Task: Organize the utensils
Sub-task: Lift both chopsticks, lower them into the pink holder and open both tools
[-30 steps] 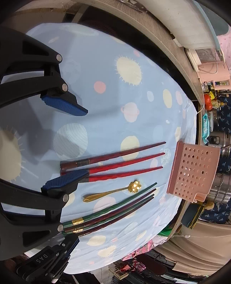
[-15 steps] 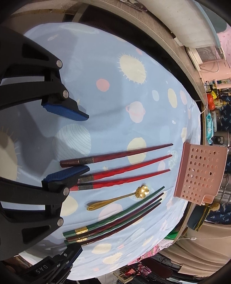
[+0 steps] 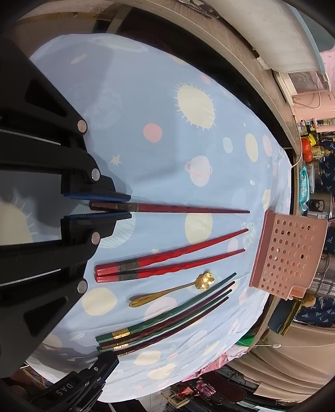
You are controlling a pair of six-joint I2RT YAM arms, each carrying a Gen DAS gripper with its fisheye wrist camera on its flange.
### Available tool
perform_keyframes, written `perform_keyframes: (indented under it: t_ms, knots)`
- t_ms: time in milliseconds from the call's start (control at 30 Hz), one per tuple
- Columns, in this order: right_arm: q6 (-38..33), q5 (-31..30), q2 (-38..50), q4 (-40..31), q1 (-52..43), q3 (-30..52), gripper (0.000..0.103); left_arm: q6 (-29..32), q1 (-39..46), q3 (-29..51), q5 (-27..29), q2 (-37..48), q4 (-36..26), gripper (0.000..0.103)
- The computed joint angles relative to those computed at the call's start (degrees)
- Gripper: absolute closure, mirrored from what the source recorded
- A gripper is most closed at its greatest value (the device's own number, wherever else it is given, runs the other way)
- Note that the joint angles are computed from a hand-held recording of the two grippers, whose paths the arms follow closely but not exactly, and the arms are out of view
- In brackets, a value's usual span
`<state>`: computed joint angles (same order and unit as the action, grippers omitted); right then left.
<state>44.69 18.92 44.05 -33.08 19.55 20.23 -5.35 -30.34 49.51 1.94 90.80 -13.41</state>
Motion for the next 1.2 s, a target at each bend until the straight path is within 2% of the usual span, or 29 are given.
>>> perform_keyframes:
  t_ms: [333, 600, 800, 967, 1200]
  knots:
    - [-0.7, 2.1, -8.7, -9.3, -0.5, 3.9, 0.096, 0.4, 3.8, 0.6, 2.5, -7.9, -3.6, 0.096]
    - [-6.3, 2.3, -13.7, -13.9, -5.7, 11.3, 0.096, 0.2, 7.2, 5.9, 4.9, -12.8, -6.8, 0.096]
    - [-12.7, 3.4, -13.5, -13.7, -10.2, 17.8, 0.096, 0.2, 8.9, 12.6, 6.3, -13.1, -7.8, 0.096]
    - [-18.2, 0.1, -11.6, -11.1, -16.4, 22.0, 0.096, 0.2, 9.6, 19.0, 6.6, -11.3, -7.9, 0.096]
    - [-24.8, -10.3, -5.2, -5.5, -27.1, 27.4, 0.096, -0.1, 8.7, 29.9, 6.5, -5.1, -9.3, 0.096]
